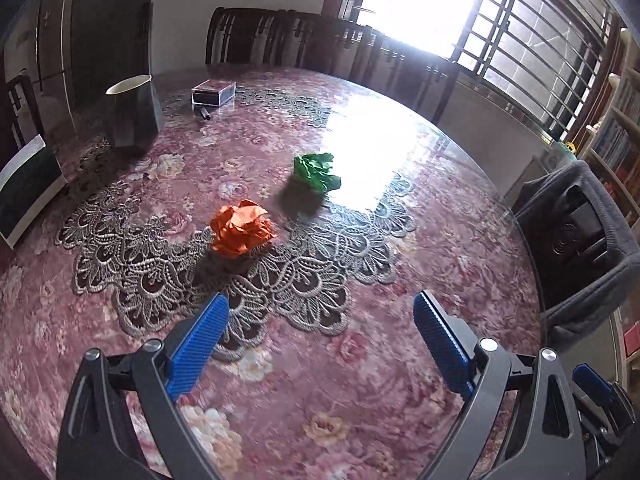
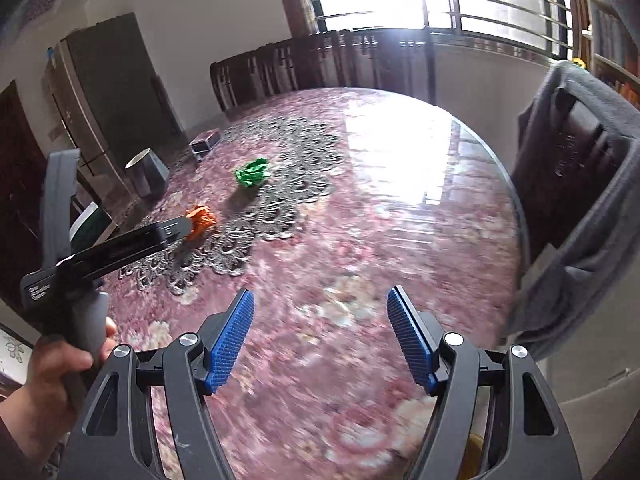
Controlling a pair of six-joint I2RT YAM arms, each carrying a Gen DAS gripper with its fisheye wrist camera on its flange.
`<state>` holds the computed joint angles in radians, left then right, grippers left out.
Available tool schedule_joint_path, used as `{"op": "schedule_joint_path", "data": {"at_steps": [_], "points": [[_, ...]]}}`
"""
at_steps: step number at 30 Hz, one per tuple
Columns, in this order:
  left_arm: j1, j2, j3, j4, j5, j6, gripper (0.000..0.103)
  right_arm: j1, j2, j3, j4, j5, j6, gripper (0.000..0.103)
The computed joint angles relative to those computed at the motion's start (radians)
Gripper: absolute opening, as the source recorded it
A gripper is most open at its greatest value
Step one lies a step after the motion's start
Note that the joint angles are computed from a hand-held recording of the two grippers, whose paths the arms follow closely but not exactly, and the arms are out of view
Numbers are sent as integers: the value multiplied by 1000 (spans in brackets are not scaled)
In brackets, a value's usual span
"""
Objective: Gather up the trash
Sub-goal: 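Bring both open tools back over the table, then grasp the orange crumpled paper with the left tool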
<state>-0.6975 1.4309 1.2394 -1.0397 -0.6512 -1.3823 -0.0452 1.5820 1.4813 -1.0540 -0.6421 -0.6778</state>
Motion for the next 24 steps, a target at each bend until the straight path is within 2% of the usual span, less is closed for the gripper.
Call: {"op": "schedule_joint_path", "data": {"at_steps": [7,12,18,24], "points": [[157,-67,-114,137,77,179,93,191,23,-14,76,90,111,68],[249,-77,-168,218,137,258,93,269,81,31,108,128,158,69],[361,-37,-182,284,199,339,93,340,205,155,107,151,184,70],[435,32,-175,328,228,371,93,377,331,291,69,147,168,70]]}}
